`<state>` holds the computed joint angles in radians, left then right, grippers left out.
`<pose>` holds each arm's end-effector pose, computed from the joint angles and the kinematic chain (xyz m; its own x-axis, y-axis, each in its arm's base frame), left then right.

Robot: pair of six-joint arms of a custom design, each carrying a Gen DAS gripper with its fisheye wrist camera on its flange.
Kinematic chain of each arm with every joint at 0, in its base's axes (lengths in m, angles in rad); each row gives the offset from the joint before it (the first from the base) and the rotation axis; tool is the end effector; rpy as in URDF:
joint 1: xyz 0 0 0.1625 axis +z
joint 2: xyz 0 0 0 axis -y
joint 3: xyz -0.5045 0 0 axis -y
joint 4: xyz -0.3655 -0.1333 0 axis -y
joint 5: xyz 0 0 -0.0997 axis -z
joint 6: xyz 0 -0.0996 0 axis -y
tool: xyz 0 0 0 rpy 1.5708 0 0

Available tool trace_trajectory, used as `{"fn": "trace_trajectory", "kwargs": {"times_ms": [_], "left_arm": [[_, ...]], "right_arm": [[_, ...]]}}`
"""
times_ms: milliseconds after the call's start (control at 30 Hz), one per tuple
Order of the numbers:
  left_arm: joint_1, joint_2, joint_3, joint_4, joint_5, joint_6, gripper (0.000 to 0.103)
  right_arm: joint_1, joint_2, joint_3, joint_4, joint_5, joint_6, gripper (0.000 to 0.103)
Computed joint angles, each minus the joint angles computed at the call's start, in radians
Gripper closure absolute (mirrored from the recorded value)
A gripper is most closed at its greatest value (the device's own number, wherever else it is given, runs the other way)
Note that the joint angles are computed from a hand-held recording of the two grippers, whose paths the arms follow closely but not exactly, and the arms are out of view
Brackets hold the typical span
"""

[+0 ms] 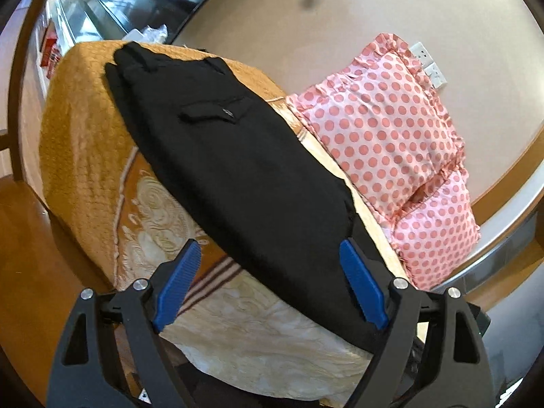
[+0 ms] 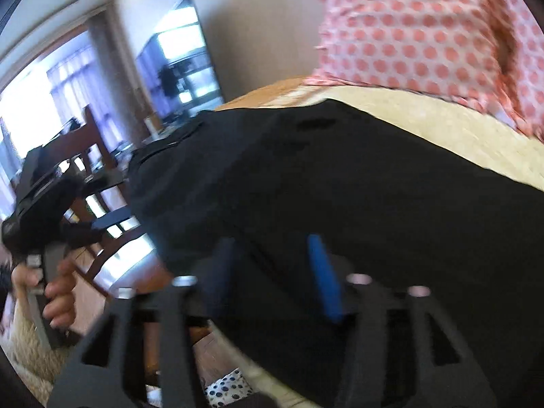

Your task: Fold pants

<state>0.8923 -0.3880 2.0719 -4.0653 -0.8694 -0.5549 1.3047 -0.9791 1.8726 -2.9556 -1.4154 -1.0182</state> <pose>-0.1911 -0.5519 0.0100 -0.9828 -0.1845 0.0039 -0.1004 0.5168 -0.8502 -0.0261 -0.6612 0.2567 -0.7078 -0.6247 0.3299 -0.7060 0.6077 -0.3638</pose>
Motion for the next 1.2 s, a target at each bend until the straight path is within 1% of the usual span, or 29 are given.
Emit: {"fn": "trace_trajectory", "kwargs": {"times_ms": [33,100,167,233,333,367,433,467,567,700,800,900,933,967,1033,1133,1200], "left_arm": [[0.004,-0.002,-0.004,0.001,-0.017,-0.002,0.02],[0.01,-0.007,-0.008,0.011,-0.035,-0.011,0.02],[0.019,-0.012,-0.014,0.025,-0.054,-0.029,0.02],[0.025,-0.015,-0.021,0.036,-0.064,-0.048,0.02],[0.038,-0.022,-0.025,0.068,-0.077,-0.108,0.02],[0.045,-0.022,-0.025,0.074,-0.09,-0.124,0.02],[0.061,-0.024,-0.023,0.075,-0.139,-0.16,0.02],[0.064,-0.026,-0.024,0.077,-0.149,-0.172,0.02],[0.052,-0.041,-0.026,0.099,-0.133,-0.183,0.02],[0.038,-0.057,-0.033,0.089,-0.132,-0.133,0.019],[0.052,-0.069,-0.046,0.092,-0.119,-0.134,0.019],[0.07,-0.084,-0.057,0.111,-0.108,-0.165,0.019],[0.074,-0.091,-0.061,0.128,-0.088,-0.182,0.019],[0.076,-0.098,-0.064,0.154,-0.046,-0.201,0.019],[0.078,-0.107,-0.065,0.18,0.012,-0.246,0.02],[0.083,-0.117,-0.064,0.172,0.066,-0.271,0.02],[0.087,-0.128,-0.068,0.191,0.099,-0.285,0.02]], "right_arm": [[-0.001,0.003,-0.004,0.007,0.0,-0.005,0.034],[-0.01,0.004,-0.005,0.005,0.019,-0.012,0.034],[-0.018,-0.001,-0.006,0.021,0.039,0.0,0.034],[-0.024,-0.006,0.0,0.025,0.046,-0.001,0.034],[-0.021,-0.009,0.006,0.021,0.043,-0.001,0.034],[-0.022,-0.01,0.006,0.023,0.045,-0.003,0.034],[-0.023,-0.004,0.006,0.02,0.051,-0.004,0.034],[-0.023,-0.003,0.008,0.016,0.053,-0.004,0.034],[-0.022,-0.001,0.011,0.01,0.055,-0.01,0.033],[-0.028,-0.002,0.01,0.019,0.07,-0.012,0.032],[-0.031,-0.002,0.01,0.022,0.077,-0.016,0.032],[-0.033,-0.002,0.012,0.021,0.082,-0.027,0.032],[-0.034,-0.002,0.014,0.017,0.083,-0.031,0.032],[-0.035,-0.002,0.017,0.011,0.085,-0.039,0.032],[-0.036,-0.002,0.029,-0.01,0.084,-0.065,0.032],[-0.039,-0.007,0.043,-0.024,0.086,-0.095,0.031],[-0.047,-0.02,0.036,0.015,0.103,-0.082,0.03]]}}
